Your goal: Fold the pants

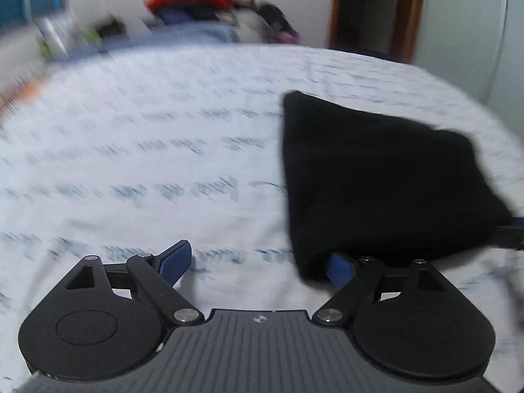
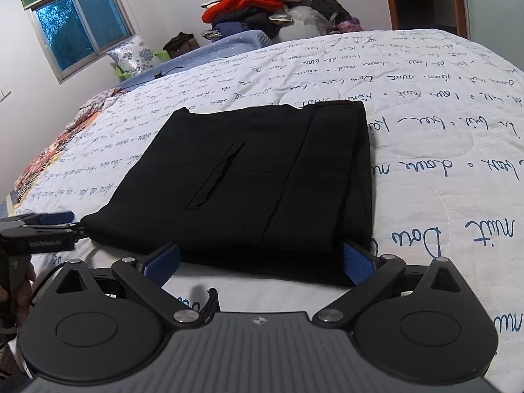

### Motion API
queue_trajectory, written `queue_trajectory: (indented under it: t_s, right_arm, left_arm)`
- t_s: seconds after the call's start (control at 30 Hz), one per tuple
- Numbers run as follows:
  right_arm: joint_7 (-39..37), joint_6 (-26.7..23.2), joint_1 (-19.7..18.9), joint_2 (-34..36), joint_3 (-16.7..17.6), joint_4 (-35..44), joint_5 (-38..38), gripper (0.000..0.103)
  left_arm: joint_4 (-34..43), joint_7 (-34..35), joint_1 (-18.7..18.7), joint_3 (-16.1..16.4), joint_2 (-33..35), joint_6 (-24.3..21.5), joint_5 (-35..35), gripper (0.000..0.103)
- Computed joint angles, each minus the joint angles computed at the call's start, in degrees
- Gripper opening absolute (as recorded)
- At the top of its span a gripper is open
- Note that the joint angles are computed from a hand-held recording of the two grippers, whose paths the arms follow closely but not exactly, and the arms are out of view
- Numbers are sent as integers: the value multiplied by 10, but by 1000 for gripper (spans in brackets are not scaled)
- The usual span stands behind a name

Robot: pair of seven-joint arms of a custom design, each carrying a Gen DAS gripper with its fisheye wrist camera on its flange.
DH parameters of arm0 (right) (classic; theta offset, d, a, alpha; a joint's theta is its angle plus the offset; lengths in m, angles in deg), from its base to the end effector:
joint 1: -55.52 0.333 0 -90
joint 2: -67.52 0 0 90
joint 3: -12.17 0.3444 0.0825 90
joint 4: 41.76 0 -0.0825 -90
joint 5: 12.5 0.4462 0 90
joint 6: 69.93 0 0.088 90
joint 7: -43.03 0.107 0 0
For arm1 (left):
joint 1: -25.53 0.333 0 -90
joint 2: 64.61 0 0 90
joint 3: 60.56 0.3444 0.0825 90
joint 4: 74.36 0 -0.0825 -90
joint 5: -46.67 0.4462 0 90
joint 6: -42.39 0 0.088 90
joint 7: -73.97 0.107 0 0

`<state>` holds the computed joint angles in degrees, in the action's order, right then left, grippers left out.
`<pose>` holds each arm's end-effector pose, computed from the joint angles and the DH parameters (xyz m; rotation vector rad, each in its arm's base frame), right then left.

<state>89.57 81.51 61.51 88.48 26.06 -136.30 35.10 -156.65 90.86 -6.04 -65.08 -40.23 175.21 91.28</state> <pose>0.7359 0.2203 0.4702 -1.9044 1.2083 -0.1285 0.6575 -0.4489 0.5120 -1.9634 1.5233 -0.7024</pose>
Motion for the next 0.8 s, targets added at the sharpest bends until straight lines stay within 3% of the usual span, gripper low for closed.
queue_trajectory:
  t_s: [0.07,0.13,0.2,0.23,0.27,0.33,0.47,0.5,0.57,0.67,0.8]
  right_arm:
    - [8,-28,-19,1,8,11,44,102]
    - [10,-78,-55,10,21,33,152,102]
    - [39,-119,-73,34,14,66,219,103]
    - [75,-137,-72,51,3,88,222,103]
    - [129,-156,-68,71,-11,115,205,103]
    - [229,-201,-70,116,-25,171,167,102]
    - [248,-246,-92,161,-3,228,168,103]
    - [256,-261,-93,175,-1,248,157,103]
    - [264,-300,-101,204,13,286,152,103]
    - [276,-356,-95,232,12,342,102,102]
    - [309,-419,-81,277,4,435,27,101]
  left_arm:
    - [-42,25,32,-17,-30,88,-43,89]
    - [-66,54,54,-27,-46,164,-85,89]
    - [-69,23,49,-6,-45,230,-79,96]
    - [-64,-5,43,8,-39,253,-73,102]
    - [-55,-23,43,17,-28,271,-80,102]
    - [-18,-13,50,17,6,267,-124,100]
    - [59,43,75,-2,75,225,-237,99]
    - [69,69,92,-21,89,230,-278,100]
    - [72,68,85,-8,98,252,-294,102]
    - [74,122,102,-30,102,258,-354,101]
    - [30,210,166,-116,95,326,-480,101]
